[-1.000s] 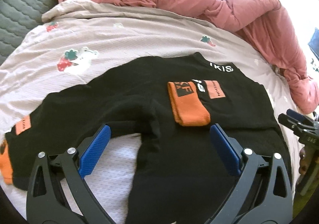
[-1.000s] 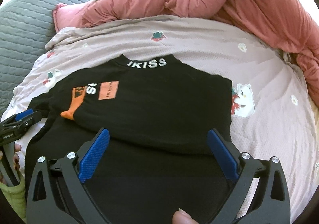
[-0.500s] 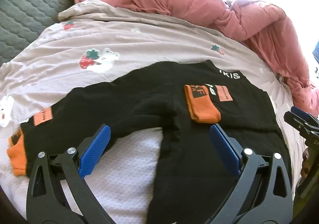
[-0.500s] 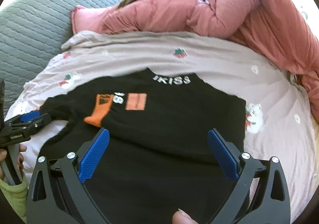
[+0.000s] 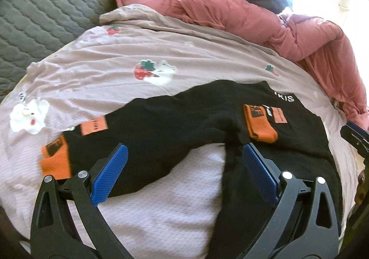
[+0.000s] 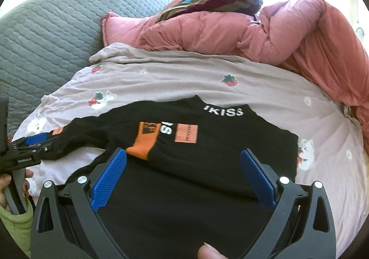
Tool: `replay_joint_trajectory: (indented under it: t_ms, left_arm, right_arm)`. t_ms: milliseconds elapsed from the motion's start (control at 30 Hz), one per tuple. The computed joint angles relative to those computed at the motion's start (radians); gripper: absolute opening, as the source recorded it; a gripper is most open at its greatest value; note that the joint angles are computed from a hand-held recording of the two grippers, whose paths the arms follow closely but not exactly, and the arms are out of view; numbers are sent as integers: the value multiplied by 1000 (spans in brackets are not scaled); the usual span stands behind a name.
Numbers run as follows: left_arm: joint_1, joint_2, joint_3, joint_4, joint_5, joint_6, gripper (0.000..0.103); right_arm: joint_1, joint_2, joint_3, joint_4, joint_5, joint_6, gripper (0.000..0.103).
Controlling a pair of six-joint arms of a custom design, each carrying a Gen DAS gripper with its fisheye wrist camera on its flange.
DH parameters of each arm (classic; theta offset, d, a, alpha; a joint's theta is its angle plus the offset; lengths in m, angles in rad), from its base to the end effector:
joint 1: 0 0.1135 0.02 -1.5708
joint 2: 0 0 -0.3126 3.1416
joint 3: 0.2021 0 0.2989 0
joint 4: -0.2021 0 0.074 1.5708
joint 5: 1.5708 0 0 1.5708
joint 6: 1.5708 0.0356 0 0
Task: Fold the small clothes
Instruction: 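Move the left gripper to the orange cuff of the other sleeve, then grasp the other orange cuff with the left gripper and lift it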
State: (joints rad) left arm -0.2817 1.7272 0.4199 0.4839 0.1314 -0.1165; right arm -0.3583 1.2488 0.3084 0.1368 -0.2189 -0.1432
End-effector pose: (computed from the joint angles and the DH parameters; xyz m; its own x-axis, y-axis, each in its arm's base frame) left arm 0.2650 -0.0815 0.0750 -0.7417 0.0947 -0.6640 0.2768 0.9450 -0.1745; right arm 0.2065 -0.0691 0.1306 -0.6959 0.1119 -0.7093 0.1029 0.9931 0.0557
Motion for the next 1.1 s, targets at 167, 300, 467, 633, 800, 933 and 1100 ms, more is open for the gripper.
replay_joint_trajectory:
  t_ms: [167,300,467,633,800,933,1100]
  left_arm:
    - [65,-42,-28,-4,6,18,93]
    - [121,-66,-39,-14,18,32,93]
    - [183,-74,-35,-40,10,49,93]
    - [261,-57,-22,-57,42,63,93]
    - [321,-31,-5,-70,72,70,93]
    - [353,8,18,-83,87,73,93]
    - [390,83,51,-80,105,64,93]
  right_arm:
    - [84,-9,3,-1,30,27,98]
    - [152,-9,11,-3,57,45,98]
    - [235,-1,17,8,96,75,98]
    - [298,20,25,18,123,95,98]
    - [358,52,43,29,150,114,98]
    - [401,73,54,45,180,117,98]
    - [427,113,73,59,189,126,98]
